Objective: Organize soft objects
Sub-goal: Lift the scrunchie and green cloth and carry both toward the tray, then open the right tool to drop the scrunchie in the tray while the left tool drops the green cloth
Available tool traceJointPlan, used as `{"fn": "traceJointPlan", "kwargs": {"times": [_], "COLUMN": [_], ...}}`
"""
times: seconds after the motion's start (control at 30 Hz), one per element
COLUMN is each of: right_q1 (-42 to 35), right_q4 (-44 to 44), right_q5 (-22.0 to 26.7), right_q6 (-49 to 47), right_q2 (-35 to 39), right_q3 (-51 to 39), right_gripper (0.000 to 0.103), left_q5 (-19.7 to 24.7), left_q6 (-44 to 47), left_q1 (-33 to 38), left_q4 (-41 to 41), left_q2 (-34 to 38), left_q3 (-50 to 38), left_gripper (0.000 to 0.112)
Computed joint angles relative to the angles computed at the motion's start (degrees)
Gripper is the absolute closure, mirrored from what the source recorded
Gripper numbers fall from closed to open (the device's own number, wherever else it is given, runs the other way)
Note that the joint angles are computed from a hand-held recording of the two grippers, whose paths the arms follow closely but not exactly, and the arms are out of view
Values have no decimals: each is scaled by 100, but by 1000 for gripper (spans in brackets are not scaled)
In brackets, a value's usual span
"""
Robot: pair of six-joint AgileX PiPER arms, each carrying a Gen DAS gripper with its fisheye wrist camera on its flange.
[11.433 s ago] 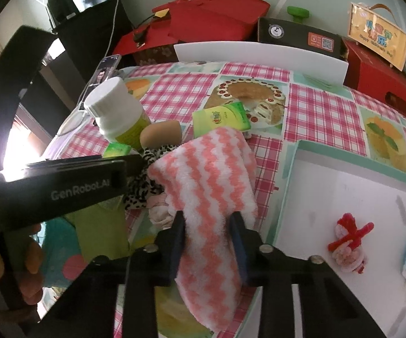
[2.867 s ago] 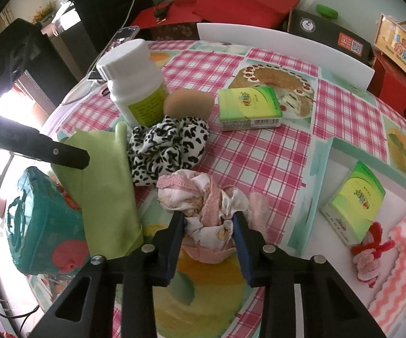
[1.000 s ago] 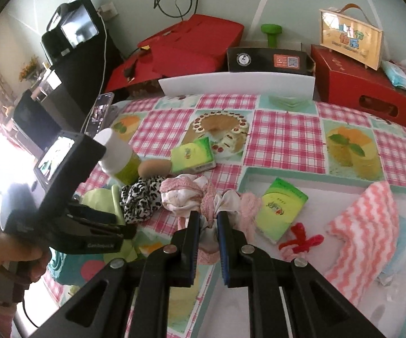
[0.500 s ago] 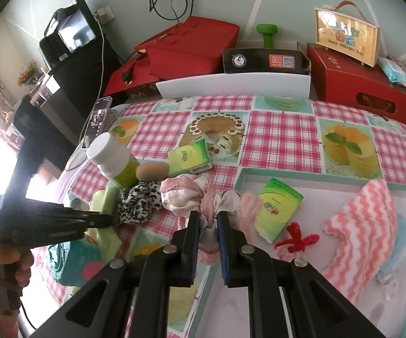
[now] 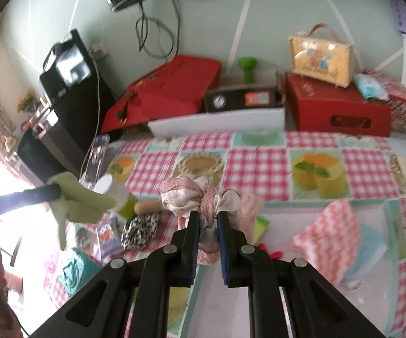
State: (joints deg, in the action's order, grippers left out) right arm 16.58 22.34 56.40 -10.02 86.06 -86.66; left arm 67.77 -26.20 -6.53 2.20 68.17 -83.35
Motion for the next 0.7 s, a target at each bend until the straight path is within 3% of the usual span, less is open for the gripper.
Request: {"fn": "traceJointPlan", "kwargs": {"times": [0.17,0.5,0.7], "right_q1": [-434,-1497,-2223], "right_q4": [-181,-882,-1001], "right_q5": [41,84,214], "right_q6": [126,510,693], "right_q2": [-228,-431,-329], "right_q3": [-150,-267,-386], "right_gripper": [89,89,89], "left_q5": [-246,-1092,-1689], "left_q6": [-541,-912,-1285], "left_q1": [-1107,-2241,-2724], "left_q4": [572,651,680], "left_q2": [329,1312,1648], "left_q3": [-493,-669,-287], "left_gripper": [108,108,108]}}
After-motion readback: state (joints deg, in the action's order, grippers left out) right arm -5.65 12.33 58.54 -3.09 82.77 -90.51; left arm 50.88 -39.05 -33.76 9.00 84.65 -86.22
